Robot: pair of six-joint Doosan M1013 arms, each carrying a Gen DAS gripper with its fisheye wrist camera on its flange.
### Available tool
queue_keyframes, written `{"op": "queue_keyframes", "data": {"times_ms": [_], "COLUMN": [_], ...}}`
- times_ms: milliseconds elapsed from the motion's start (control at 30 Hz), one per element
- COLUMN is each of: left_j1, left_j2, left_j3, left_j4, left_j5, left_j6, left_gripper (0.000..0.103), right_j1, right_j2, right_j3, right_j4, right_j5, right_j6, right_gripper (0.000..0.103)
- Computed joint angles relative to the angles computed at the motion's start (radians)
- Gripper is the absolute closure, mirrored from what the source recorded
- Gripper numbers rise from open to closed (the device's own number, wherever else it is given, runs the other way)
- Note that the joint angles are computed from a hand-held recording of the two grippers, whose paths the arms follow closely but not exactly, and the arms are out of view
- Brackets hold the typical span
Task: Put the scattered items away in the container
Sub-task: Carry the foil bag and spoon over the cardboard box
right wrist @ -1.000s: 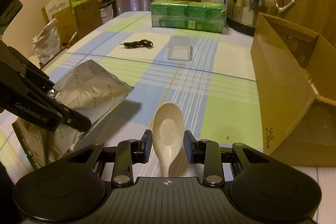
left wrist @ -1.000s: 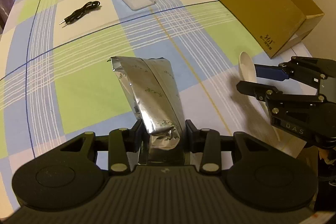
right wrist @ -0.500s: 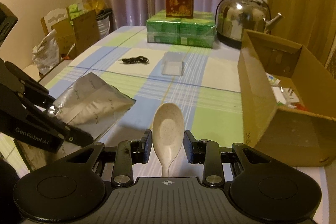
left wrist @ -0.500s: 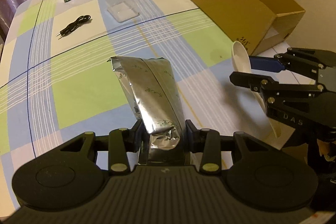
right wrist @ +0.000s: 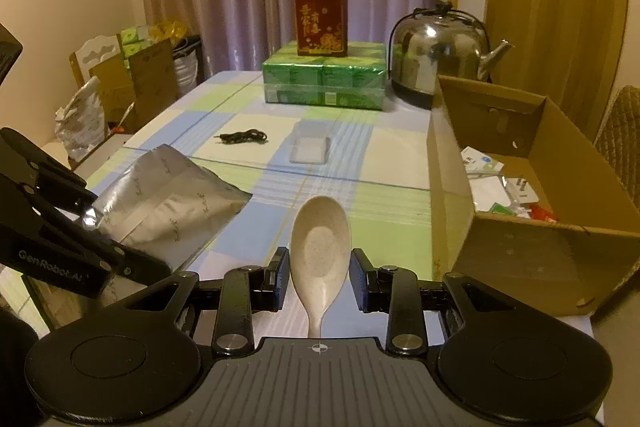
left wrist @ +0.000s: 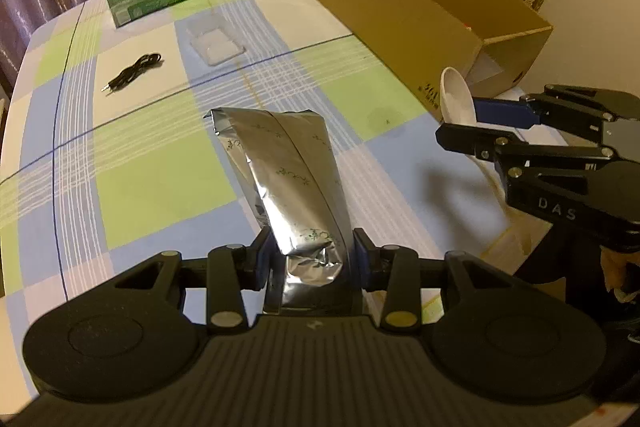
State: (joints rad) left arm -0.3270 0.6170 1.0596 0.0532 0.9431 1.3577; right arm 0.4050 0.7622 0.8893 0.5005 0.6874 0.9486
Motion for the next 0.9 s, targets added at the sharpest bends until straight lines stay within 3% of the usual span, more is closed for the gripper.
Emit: {"op": "queue_keyframes", "data": {"times_ms": [300,500,733,900], "left_j1": [-0.015,-0.025,-0.039,-0.046], "left_j2": [0.016,0.069,0.173,0.298], "left_j3": [-0.059,-0.166,-0.378,-0.632], "left_j4": [-0.005,-0.046,-0.097,-0.118], "left_j5": [0.0,0.018,0.065,0.147], "left_j6": [0.036,0.097,0.178,0.209], "left_gripper": [0.068,0.068,0.068,0.068], "right_j1": [-0.025,-0.05,-0.089,-0.119], "right_j2": [-0.01,0.009,0.088,0.232], "right_j3": [-0.013,-0.076,-0.266,-0.566], "right_j4": [-0.004,-0.033,-0.078,-0.141], "right_j5": [-0.046,-0.068,-0.032,0.091], "right_j6": [0.041,0.079,0.174,0.311], "right_gripper": [0.074,0.074,0.074,0.074]}}
